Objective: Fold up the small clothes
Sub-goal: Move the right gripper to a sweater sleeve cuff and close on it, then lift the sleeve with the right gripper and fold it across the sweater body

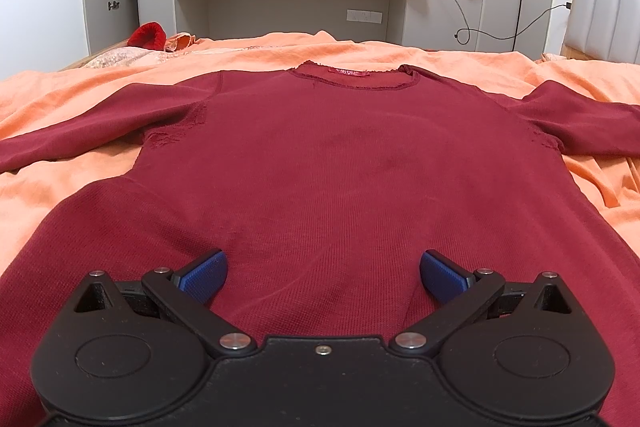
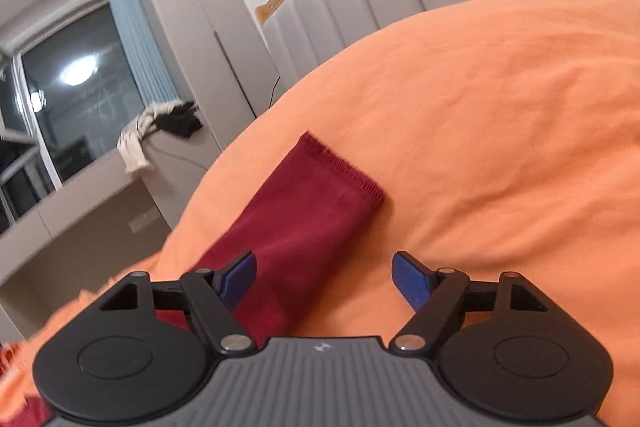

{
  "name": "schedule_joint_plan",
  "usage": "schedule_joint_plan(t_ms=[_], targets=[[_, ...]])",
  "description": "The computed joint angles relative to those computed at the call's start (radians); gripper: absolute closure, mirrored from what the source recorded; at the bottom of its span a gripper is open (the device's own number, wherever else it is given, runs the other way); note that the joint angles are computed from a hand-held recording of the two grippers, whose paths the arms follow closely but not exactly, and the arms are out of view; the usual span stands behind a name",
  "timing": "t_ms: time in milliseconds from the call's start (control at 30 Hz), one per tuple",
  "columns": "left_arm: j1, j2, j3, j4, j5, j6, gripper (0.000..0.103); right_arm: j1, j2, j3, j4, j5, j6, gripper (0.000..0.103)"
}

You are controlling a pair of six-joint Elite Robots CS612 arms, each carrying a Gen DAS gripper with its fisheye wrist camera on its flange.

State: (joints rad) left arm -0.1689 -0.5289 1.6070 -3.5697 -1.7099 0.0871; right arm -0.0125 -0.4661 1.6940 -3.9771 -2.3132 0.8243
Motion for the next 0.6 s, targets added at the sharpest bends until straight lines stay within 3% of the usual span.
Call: schedule_joint_plan(t_ms=[33, 100, 167, 267, 433, 600], targets=[[0.0, 0.001, 0.0, -0.001, 0.001, 0.001, 0.0, -0.004, 0.002, -0.001, -0.007, 0.0, 0.001, 0.034], [0.0, 0.001, 0.001, -0.003, 0.001, 0.001, 0.0, -0.01, 0.002, -0.002, -0.001, -0.005, 0.005, 0.063], [-0.001, 0.001, 0.001, -0.004, 0.001, 0.001, 0.0, -0.016, 0.0, 0.005, 0.005, 0.007, 0.024, 0.083], [-0.001, 0.001, 0.001, -0.003, 0.001, 0.001, 0.0, -0.02, 0.005, 0.006, -0.021, 0.024, 0.022, 0.097], [0.0, 0.002, 0.0, -0.004, -0.001, 0.0, 0.0, 0.014, 0.005, -0.035, -0.004, -0.058, -0.172, 0.098], [0.0, 0.002, 0.001, -0.004, 0.0, 0.001, 0.0, 0.045, 0.013, -0.081, -0.068, -0.084, -0.368, 0.098]])
